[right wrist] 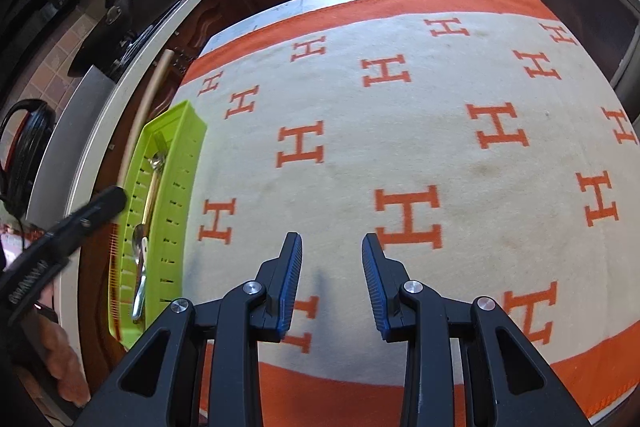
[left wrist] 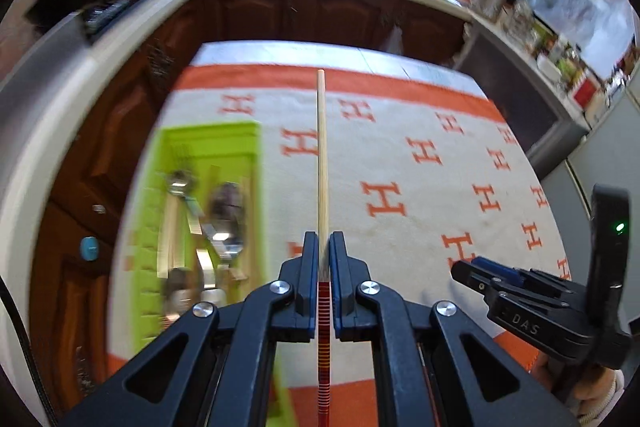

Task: Organize utensils
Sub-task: 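Lower the red-banded chopstick into the green tray and open the left gripper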

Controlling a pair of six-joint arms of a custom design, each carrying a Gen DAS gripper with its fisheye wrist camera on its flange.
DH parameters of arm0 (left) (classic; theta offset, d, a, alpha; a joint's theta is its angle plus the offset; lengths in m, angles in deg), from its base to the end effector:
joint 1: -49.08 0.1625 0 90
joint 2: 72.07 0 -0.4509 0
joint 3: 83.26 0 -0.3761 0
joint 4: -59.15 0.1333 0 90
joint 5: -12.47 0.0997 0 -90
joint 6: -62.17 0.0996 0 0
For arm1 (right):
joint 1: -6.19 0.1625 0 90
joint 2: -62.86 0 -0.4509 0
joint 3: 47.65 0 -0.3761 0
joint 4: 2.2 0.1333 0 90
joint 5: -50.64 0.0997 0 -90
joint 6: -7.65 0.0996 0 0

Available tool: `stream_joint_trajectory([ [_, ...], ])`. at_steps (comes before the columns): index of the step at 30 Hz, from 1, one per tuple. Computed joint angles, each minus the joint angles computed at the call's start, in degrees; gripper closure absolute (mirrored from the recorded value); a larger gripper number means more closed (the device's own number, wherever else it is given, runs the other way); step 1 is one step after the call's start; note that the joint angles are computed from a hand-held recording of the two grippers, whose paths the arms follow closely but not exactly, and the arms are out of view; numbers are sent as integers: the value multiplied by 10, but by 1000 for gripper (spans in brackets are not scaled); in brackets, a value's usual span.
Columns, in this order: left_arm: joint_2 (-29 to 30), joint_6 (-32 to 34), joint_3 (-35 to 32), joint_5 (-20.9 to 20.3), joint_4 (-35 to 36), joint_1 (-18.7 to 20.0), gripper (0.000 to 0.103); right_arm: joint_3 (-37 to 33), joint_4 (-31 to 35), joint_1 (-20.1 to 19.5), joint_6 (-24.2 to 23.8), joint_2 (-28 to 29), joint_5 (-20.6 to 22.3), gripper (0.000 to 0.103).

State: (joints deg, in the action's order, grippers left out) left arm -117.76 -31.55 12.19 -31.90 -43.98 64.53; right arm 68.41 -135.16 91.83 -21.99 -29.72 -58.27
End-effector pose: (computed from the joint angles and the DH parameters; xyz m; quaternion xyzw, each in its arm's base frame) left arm -0.5204 -0.3560 0.0827 -0.0256 0.8831 -0.3366 0.3258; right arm 0.0665 -0.4565 0.4075 0.1856 -0.9547 0.1123 0.2036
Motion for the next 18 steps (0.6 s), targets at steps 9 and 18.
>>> stream_joint_trajectory([
  [9, -69, -113, 68, -14, 56, -14, 100, 27, -5, 44, -3, -2, -19, 71],
  [18, -66, -69, 116, -42, -56, 11, 99, 31, -17, 55, 1, 8, -39, 71],
])
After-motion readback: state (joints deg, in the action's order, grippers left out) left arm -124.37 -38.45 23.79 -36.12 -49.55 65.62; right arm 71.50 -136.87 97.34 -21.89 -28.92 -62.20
